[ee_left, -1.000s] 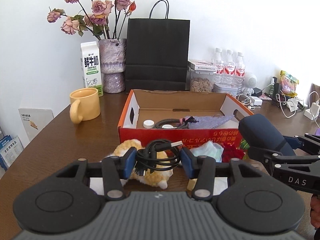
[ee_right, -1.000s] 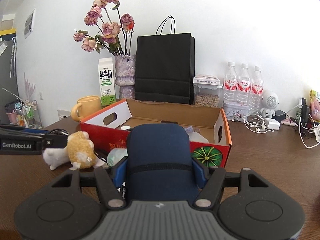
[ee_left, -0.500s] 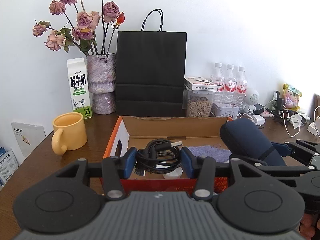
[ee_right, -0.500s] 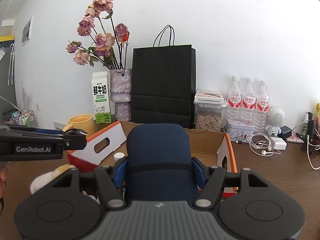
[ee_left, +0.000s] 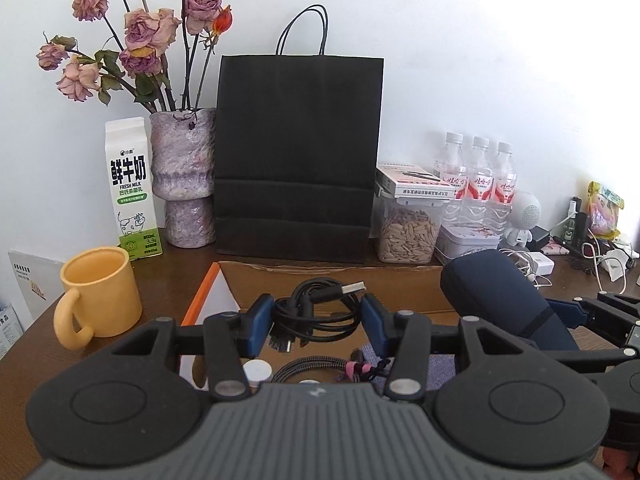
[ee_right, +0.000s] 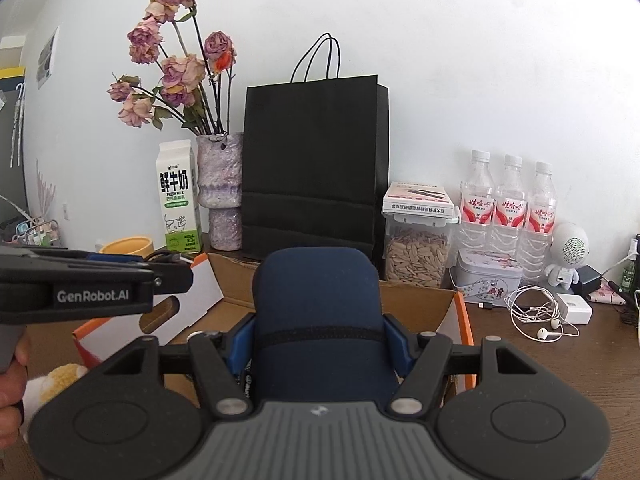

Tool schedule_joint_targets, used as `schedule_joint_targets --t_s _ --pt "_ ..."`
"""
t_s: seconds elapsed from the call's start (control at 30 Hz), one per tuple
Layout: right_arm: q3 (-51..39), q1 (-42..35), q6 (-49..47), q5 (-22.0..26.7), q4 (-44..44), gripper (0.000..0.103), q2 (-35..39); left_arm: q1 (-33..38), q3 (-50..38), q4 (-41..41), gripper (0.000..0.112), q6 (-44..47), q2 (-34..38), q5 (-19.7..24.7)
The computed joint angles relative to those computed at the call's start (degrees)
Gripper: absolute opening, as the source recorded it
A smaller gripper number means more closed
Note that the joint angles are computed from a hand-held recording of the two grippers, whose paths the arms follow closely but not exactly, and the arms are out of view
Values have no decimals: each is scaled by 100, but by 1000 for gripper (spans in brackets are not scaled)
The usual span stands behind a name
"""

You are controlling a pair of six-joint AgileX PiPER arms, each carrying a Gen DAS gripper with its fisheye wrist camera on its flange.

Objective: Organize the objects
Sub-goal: 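Carry the small cable with the left gripper while the right carries the blue case over the box, then open the left gripper to drop the cable while the right releases the blue case into the box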

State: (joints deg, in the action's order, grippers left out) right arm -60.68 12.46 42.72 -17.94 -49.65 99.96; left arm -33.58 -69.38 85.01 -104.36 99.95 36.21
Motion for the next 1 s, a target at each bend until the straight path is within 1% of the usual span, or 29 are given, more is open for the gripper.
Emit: schedule_joint_targets --t_s 0.1,0.23,0.43,0.47,0.5,0.53,0.57,0.6,0.63,0.7,0.83,1.0 --pt "-334 -118 281 38 -292 64 262 119 -207 -69 49 166 202 -84" --pt "-691 -230 1083 68 -1070 64 551 260 -360 -263 49 404 378 -205" --pt "-876 -194 1473 250 -1458 65 775 388 -395 -452 50 572 460 -362" --pt "-883 -192 1536 276 -1476 65 787 390 -402 -490 55 606 463 -363" --pt "-902 -197 1720 299 -1611 68 796 388 -395 -494 71 602 460 -361" --pt "-918 -201 1933 318 -1790 72 798 372 -382 -468 82 553 454 -321" --pt "-906 -191 1917 362 -1758 76 785 347 -368 -396 100 464 448 -252" --pt "-873 -178 1796 389 -1638 89 758 312 -343 -274 103 342 439 -161" --pt "-814 -166 1519 381 -1358 97 722 296 -361 -295 103 374 440 -87" --pt "-691 -149 1067 291 -925 99 642 319 -406 -446 103 481 436 -77" --pt "-624 -91 988 275 -945 101 574 357 -493 -682 103 689 497 -92" --pt "-628 -71 1135 303 -1129 101 569 354 -507 -735 103 749 528 -109"
